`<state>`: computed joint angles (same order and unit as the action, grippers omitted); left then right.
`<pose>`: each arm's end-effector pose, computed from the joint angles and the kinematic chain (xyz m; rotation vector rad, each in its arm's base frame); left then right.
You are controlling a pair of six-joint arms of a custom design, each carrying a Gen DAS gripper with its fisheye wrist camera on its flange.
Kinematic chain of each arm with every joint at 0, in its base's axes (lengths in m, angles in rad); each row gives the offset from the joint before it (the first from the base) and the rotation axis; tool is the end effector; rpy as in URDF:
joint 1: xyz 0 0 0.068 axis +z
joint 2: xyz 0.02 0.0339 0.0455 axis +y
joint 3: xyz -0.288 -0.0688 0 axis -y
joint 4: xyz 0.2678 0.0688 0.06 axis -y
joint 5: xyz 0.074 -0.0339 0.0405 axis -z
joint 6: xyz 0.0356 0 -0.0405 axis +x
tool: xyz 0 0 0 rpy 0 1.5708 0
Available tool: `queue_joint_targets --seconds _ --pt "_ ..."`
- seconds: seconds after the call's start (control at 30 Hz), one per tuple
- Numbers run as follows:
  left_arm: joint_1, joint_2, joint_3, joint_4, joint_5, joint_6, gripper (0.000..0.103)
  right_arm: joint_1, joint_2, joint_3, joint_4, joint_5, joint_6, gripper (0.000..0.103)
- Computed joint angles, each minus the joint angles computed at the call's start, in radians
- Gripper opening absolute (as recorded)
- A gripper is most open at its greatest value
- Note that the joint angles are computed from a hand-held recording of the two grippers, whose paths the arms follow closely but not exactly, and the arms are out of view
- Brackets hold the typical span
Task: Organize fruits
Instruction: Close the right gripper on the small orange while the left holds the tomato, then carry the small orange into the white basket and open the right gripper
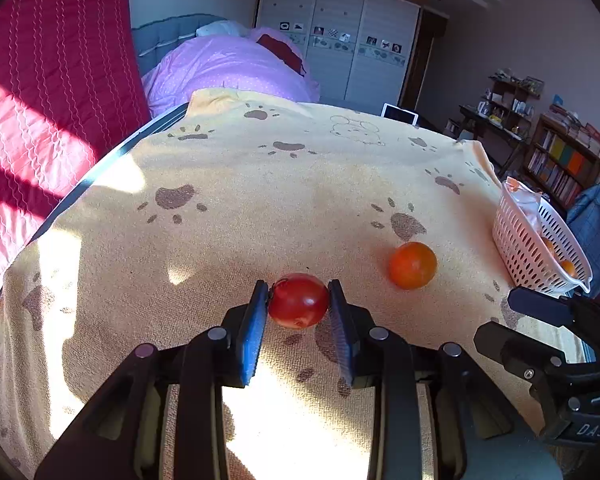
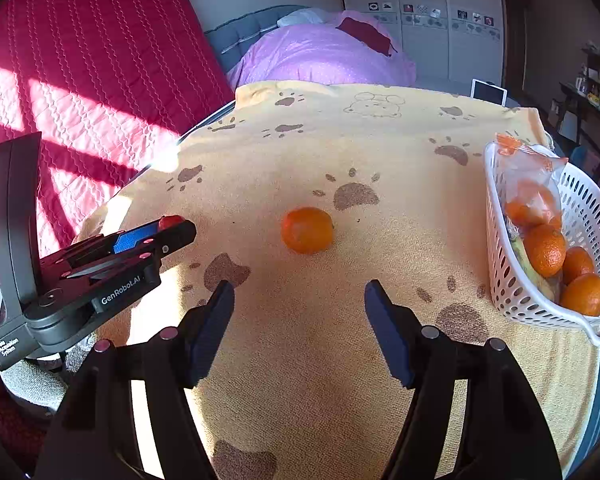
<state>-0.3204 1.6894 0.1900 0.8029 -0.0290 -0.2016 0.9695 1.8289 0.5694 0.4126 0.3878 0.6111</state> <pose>0.2064 -0.0674 0.0663 0.1199 2.2754 -0.2428 0.1828 0.2426 0.0753 -0.2471 2.3451 0.3078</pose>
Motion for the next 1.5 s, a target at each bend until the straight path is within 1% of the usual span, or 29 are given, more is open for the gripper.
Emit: queue_joint_targets --seconds 0.07,0.17,0.23,0.27,0.3,0.5,0.57,0.67,0.8,1.0,1.13,1.23,1.37,1.5 --pt "0.015 0.005 -0.003 0.007 0.018 -0.004 0.031 -0.017 0.03 0.053 -0.036 -0.014 -0.021 0.066" --pt "0.042 0.017 -0.005 0.019 0.041 -0.017 0.031 -0.037 0.094 0.138 -0.084 -0.032 -0.039 0.06" --pt "0.06 0.029 -0.001 0.02 0.056 -0.027 0.031 -0.051 0.136 0.188 -0.105 -0.034 -0.053 0.06" --pt "0.067 0.033 0.004 0.016 0.06 -0.032 0.031 -0.056 0.155 0.209 -0.117 -0.031 -0.055 0.058" --pt "0.073 0.038 0.007 0.017 0.058 -0.038 0.031 -0.062 0.171 0.23 -0.13 -0.031 -0.056 0.053" --pt "0.082 0.056 0.011 0.021 0.06 -0.049 0.031 -0.099 0.247 0.317 -0.165 -0.005 -0.046 0.051" --pt "0.084 0.056 0.01 0.024 0.066 -0.05 0.031 -0.105 0.268 0.334 -0.169 0.001 -0.041 0.047" --pt "0.094 0.059 0.01 0.025 0.081 -0.051 0.031 -0.122 0.304 0.338 -0.137 -0.03 -0.03 0.046" --pt "0.098 0.064 0.017 0.017 0.089 -0.05 0.031 -0.12 0.321 0.347 -0.121 -0.015 -0.04 0.046" --pt "0.083 0.072 0.025 0.01 0.078 -0.045 0.031 -0.147 0.315 0.307 -0.043 -0.062 -0.029 0.046" --pt "0.08 0.078 0.026 0.013 0.076 -0.043 0.031 -0.147 0.312 0.303 -0.039 -0.061 -0.029 0.046" --pt "0.08 0.08 0.025 0.015 0.076 -0.042 0.031 -0.148 0.305 0.288 -0.02 -0.058 -0.016 0.044" --pt "0.081 0.081 0.027 0.014 0.077 -0.043 0.031 -0.141 0.276 0.242 0.031 -0.012 0.012 0.044" --pt "0.083 0.085 0.029 0.012 0.081 -0.042 0.031 -0.119 0.213 0.171 0.107 0.089 0.01 0.044"
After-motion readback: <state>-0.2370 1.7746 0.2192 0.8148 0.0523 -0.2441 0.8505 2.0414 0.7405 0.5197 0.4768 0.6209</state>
